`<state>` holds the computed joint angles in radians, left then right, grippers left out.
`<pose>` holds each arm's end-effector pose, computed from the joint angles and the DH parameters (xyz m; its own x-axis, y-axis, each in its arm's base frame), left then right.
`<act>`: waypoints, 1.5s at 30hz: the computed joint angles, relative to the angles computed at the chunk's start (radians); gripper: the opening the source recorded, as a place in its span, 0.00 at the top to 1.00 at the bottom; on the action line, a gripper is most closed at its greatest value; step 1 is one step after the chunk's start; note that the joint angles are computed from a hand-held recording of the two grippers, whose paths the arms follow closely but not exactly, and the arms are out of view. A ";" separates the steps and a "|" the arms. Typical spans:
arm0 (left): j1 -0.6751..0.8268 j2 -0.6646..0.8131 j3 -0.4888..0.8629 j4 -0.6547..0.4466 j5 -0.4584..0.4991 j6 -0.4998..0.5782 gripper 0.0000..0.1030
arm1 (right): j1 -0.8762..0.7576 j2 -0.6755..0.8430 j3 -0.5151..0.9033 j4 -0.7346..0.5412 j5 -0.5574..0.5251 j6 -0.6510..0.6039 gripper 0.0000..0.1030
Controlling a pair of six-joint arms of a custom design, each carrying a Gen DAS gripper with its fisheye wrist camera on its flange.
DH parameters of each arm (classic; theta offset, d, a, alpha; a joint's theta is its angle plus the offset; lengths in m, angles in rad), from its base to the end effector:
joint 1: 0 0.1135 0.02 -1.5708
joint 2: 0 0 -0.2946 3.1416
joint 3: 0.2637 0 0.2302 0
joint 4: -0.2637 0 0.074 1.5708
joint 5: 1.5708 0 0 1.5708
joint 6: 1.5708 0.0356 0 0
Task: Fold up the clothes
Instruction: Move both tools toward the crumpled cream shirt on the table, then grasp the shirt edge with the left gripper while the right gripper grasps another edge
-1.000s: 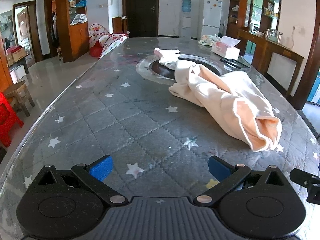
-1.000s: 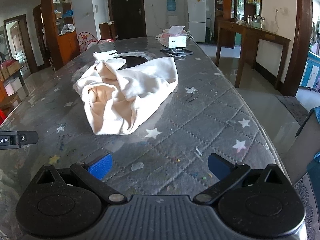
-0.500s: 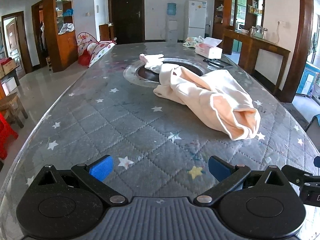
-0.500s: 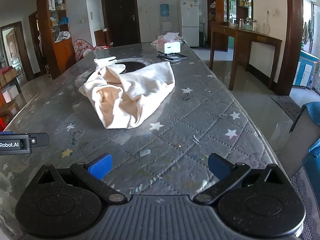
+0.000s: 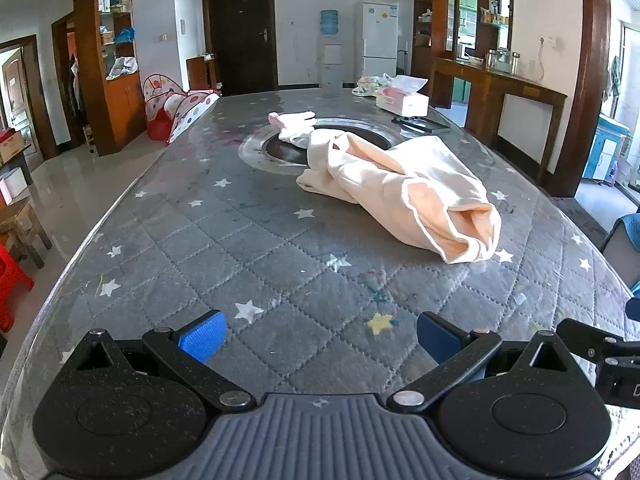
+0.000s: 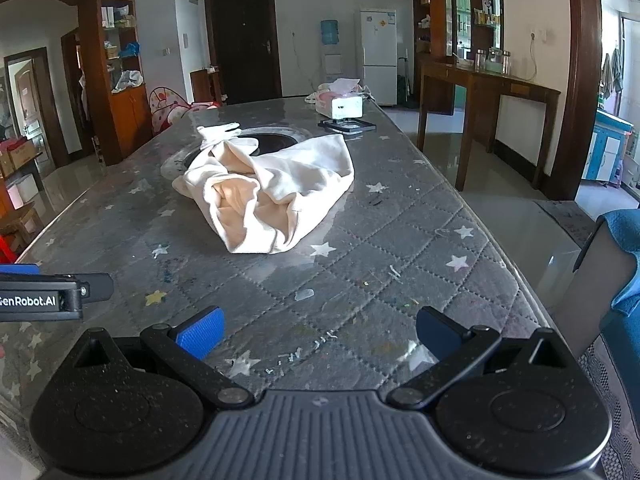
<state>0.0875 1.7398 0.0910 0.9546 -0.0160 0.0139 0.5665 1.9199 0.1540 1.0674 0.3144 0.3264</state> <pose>0.1955 0.0177 0.1075 -0.6386 -0.0421 -0.7684 -0.0907 0.9957 0.0209 0.1908 0.1083 0.0913 -0.6135 -0.0289 -0.7891 -0.1202 0.9911 0.0572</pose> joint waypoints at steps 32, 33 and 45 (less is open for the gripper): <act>0.074 0.098 0.274 -0.251 0.080 0.046 0.00 | -0.126 0.037 0.260 -0.233 -0.193 -0.138 0.08; 0.077 0.100 0.291 -0.265 0.089 0.045 0.00 | -0.134 0.039 0.278 -0.249 -0.204 -0.148 0.09; 0.098 0.163 0.549 -0.421 0.149 0.059 0.06 | -0.232 0.063 0.500 -0.435 -0.306 -0.287 0.24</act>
<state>0.1853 1.9023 0.6399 0.5337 0.1326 0.0733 0.3344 1.9830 0.6536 0.6328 0.0084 0.0395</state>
